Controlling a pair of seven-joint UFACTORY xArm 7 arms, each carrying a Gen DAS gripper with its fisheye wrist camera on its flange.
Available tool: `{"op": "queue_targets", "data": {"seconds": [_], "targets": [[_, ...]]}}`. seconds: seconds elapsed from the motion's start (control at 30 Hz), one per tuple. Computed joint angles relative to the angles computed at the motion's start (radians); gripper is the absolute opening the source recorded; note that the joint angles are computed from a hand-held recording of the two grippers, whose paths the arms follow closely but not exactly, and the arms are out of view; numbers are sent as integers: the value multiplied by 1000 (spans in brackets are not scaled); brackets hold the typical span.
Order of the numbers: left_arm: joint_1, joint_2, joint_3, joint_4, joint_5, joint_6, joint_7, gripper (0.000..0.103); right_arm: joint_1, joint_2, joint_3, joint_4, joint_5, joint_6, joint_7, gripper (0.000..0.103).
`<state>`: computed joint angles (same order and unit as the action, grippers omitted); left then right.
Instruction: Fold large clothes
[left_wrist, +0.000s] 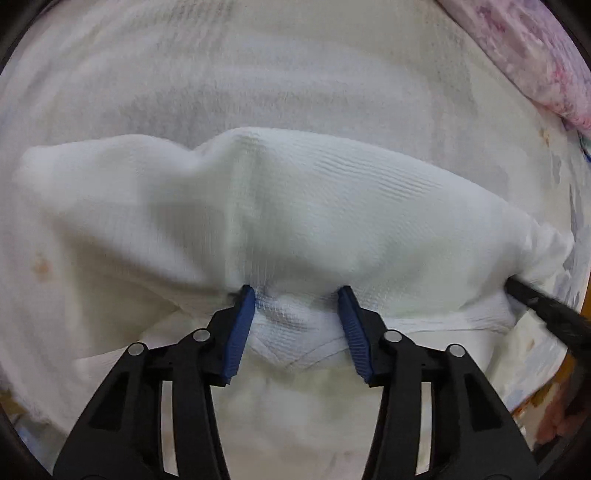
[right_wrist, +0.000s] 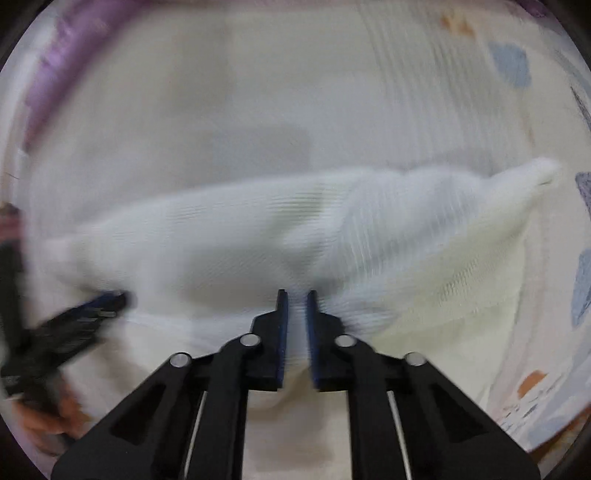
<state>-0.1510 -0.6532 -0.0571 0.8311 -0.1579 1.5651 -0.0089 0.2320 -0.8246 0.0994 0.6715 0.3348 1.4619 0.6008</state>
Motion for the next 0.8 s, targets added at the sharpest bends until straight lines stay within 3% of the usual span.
{"op": "queue_targets", "data": {"seconds": [0.07, 0.17, 0.27, 0.33, 0.4, 0.43, 0.53, 0.6, 0.67, 0.8], "targets": [[-2, -24, 15, 16, -2, 25, 17, 47, -13, -66, -8, -58, 28, -45, 30, 1], [21, -22, 40, 76, 7, 37, 35, 43, -40, -68, -63, 11, 25, 9, 44, 2], [66, 51, 64, 146, 54, -32, 57, 43, -91, -31, -77, 101, -134, 29, -46, 8], [106, 116, 72, 165, 95, -112, 52, 41, -117, -19, -131, 70, -129, -3, -105, 7], [145, 173, 63, 170, 154, -130, 18, 22, -124, 37, -150, 69, -172, 46, -202, 1], [165, 195, 66, 163, 171, -120, -8, 7, -162, 39, -135, 52, -197, 75, -236, 0], [190, 159, 104, 114, 133, -127, -5, 7, -223, -68, -186, -13, -150, 78, -203, 0], [204, 134, 68, 102, 227, -124, -11, 15, -277, -120, -180, -13, -156, 118, -154, 0], [219, 114, 54, 49, 297, -154, -21, 15, -280, -130, -166, -25, -177, 124, -173, 0], [222, 110, 91, 26, 261, -186, 7, 16, -276, -111, -130, -59, -175, 86, -177, 0]]}}
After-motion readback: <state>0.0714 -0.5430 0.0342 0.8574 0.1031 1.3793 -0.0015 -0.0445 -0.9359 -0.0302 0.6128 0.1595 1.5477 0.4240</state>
